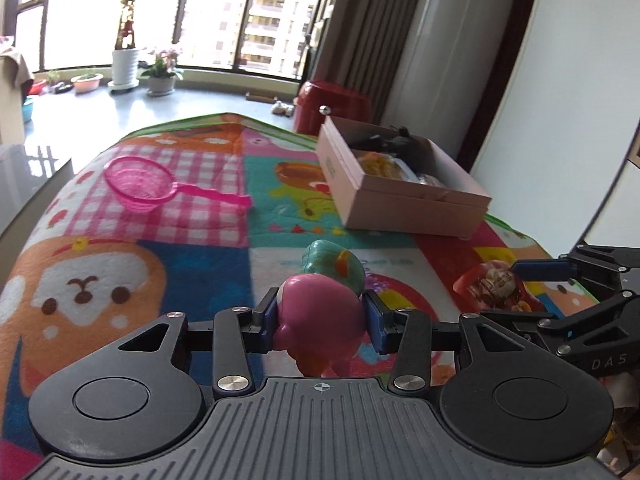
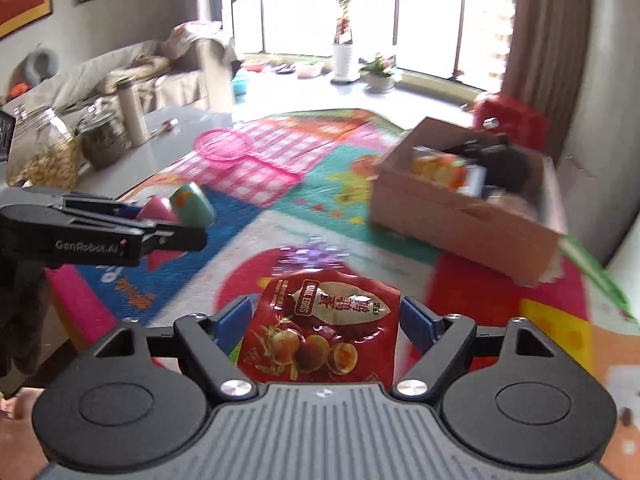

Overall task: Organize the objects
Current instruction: 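Drop the pig toy into the box with the left tool while the right tool drops the snack bag in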

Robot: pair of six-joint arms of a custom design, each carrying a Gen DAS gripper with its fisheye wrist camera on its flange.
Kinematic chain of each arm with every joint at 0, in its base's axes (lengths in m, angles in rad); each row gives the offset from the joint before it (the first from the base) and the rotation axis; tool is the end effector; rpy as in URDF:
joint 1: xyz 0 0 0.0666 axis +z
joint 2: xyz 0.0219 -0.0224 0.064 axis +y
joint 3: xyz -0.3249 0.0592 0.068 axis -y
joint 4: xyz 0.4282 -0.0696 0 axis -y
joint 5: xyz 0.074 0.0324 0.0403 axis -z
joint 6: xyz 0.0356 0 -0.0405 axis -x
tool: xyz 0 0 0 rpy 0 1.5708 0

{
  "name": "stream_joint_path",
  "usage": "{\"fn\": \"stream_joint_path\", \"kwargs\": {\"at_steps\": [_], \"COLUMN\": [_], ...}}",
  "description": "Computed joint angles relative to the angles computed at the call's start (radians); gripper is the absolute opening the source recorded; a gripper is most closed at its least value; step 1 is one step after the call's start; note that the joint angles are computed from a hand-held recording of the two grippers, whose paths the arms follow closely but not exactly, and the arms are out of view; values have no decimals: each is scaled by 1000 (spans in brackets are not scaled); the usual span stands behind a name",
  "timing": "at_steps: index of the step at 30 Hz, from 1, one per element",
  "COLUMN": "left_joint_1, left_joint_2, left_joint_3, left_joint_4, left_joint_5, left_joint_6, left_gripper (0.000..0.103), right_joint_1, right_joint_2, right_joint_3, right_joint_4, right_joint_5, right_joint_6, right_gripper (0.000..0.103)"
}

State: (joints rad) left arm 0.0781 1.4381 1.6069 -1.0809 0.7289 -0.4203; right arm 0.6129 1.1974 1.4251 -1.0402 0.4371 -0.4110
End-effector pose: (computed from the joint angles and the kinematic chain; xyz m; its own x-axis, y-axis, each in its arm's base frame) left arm 0.5301 0.0173 0.4539 -0.5777 0.2601 -0.7737 0.6396 0.7331 -0.2311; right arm 0.3825 0.2501 0.4773 -0.6575 -0.0199 -0.7532 -0.0222 0.9997 -0.0070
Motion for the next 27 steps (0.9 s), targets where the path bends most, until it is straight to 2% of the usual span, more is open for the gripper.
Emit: {"fn": "stream_joint_path", "kwargs": {"at_steps": [3,5,7,11,12,14,16,18,20,22,24,27], "left_joint_1": [-55,-100,-146,-227,-247,-283,-298,-292,-274,-260,-237,-185], "left_joint_2": [31,52,94,250,299,424,479,497,477,452,408,349], "left_joint_3": [56,94,153,347,410,585,644,651,597,548,474,375], "left_joint_4": [7,86,175,274,264,156,160,182,243,273,306,286], "left_joint_5": [25,33,45,59,42,-17,-58,-38,-4,6,28,109], "left_joint_6": [-8,36,114,287,301,274,302,328,350,319,332,327], "left_gripper": [48,48,48,49,49,49,48,48,48,48,48,48], "right_joint_1": [-13,-28,-44,-76,-82,-94,-104,-114,-129,-150,-176,-213], "right_joint_2": [-66,-92,-107,-117,-116,-113,-115,-122,-126,-118,-100,-65], "right_joint_3": [-59,-86,-103,-120,-122,-121,-121,-124,-121,-102,-69,4], "right_joint_4": [9,22,35,48,49,47,50,56,59,57,59,101], "right_joint_5": [56,69,68,46,46,44,48,52,56,58,59,64], "right_joint_6": [-15,-21,-30,-44,-48,-55,-58,-59,-59,-53,-44,-11], "right_gripper": [81,81,81,81,81,81,81,81,81,81,81,81]}}
